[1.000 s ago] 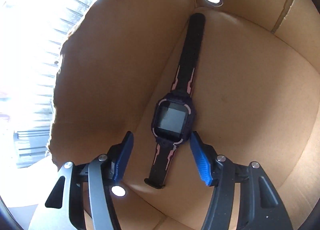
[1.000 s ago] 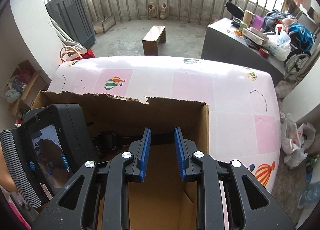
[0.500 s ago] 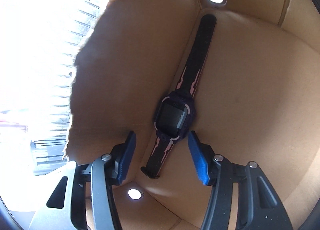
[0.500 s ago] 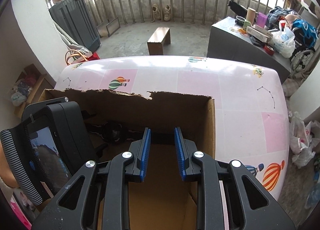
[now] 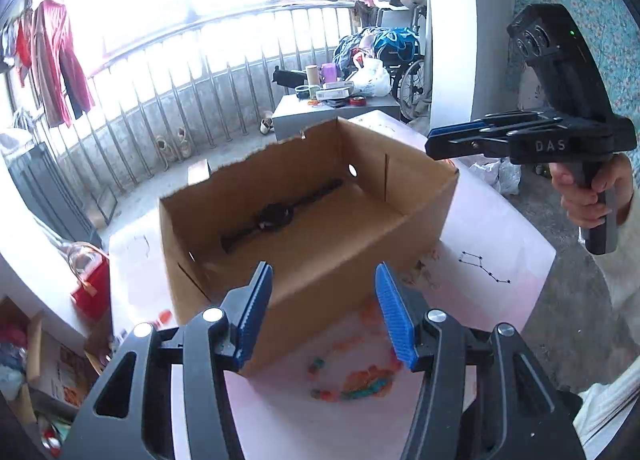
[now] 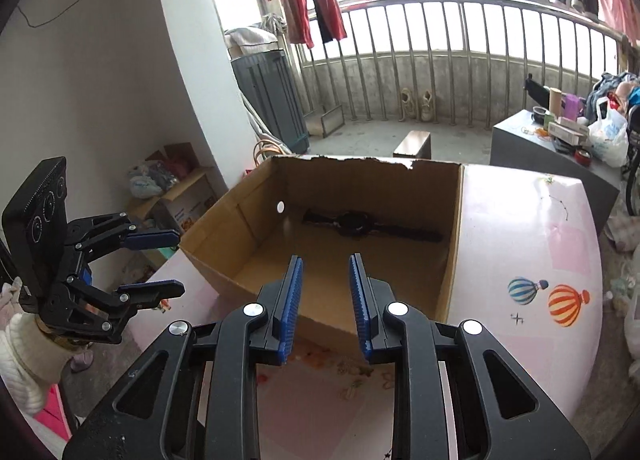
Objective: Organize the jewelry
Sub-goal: 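Open the left gripper and withdraw both tools from the box toward the bracelets, then grasp the multicolour bead bracelet with the left gripper while the right grasps the pink bracelet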
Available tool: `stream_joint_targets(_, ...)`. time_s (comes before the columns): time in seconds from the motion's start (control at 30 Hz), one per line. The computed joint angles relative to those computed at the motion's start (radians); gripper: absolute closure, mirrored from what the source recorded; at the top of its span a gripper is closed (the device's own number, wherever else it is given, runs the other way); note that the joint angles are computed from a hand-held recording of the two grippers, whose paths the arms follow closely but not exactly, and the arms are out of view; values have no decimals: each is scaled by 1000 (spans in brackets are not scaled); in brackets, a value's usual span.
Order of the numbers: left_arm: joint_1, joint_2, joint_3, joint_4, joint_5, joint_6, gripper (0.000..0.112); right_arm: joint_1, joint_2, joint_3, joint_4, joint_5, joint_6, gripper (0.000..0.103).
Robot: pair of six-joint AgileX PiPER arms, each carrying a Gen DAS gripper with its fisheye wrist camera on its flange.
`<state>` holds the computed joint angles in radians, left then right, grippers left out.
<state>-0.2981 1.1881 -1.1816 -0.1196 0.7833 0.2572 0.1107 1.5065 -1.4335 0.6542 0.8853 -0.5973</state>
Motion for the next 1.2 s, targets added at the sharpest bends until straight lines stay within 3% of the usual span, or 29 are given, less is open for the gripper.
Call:
stream_joint_targets(0.13, -28, -37, 249, -157, -182, 64, 60, 3, -65, 190, 53, -22, -52, 78)
stream_joint_targets(0.27, -134, 29, 347, -92, -330, 29, 61, 78, -56, 294, -15, -136, 2, 79)
stream_joint_targets(0.3, -144, 49, 356, -114, -349, 37, 64, 90, -45, 305, -13, -154, 1, 80)
stream_joint_targets(0.37, -140, 120, 344, -168, -373, 62, 81, 113, -34, 329, -11, -187, 13, 80)
stream_joint_targets(0.43, -131, 146, 341, -100, -378, -14, 94, 144, -16, 331, -19, -210, 13, 80)
stream_joint_targets(0.5, -160, 158, 355, 47, -421, -177, 96, 175, -5, 329, -35, -232, -8, 80)
stream_joint_targets(0.63, -164, 157, 363, 102, -436, -265, 102, 225, 54, 288, -104, -249, -3, 81)
stream_joint_targets(0.73, -138, 145, 369, 46, -429, -211, 102, 262, 104, 246, -166, -266, 15, 81)
stream_joint_targets(0.77, -106, 112, 358, -5, -381, -153, 102, 270, 120, 230, -176, -265, 9, 81)
stream_joint_targets(0.83, -76, 96, 362, -67, -365, -102, 102, 282, 145, 201, -198, -265, 8, 81)
stream_joint_targets(0.97, -34, 89, 372, -114, -363, -62, 102, 279, 220, 113, -166, -169, -72, 81)
stream_joint_targets(1.07, 40, 59, 415, -299, -372, 100, 102, 288, 246, 61, -205, -139, -32, 82)
stream_joint_targets(1.2, 40, 40, 437, -289, -384, 85, 102, 321, 254, 57, -270, -180, 25, 84)
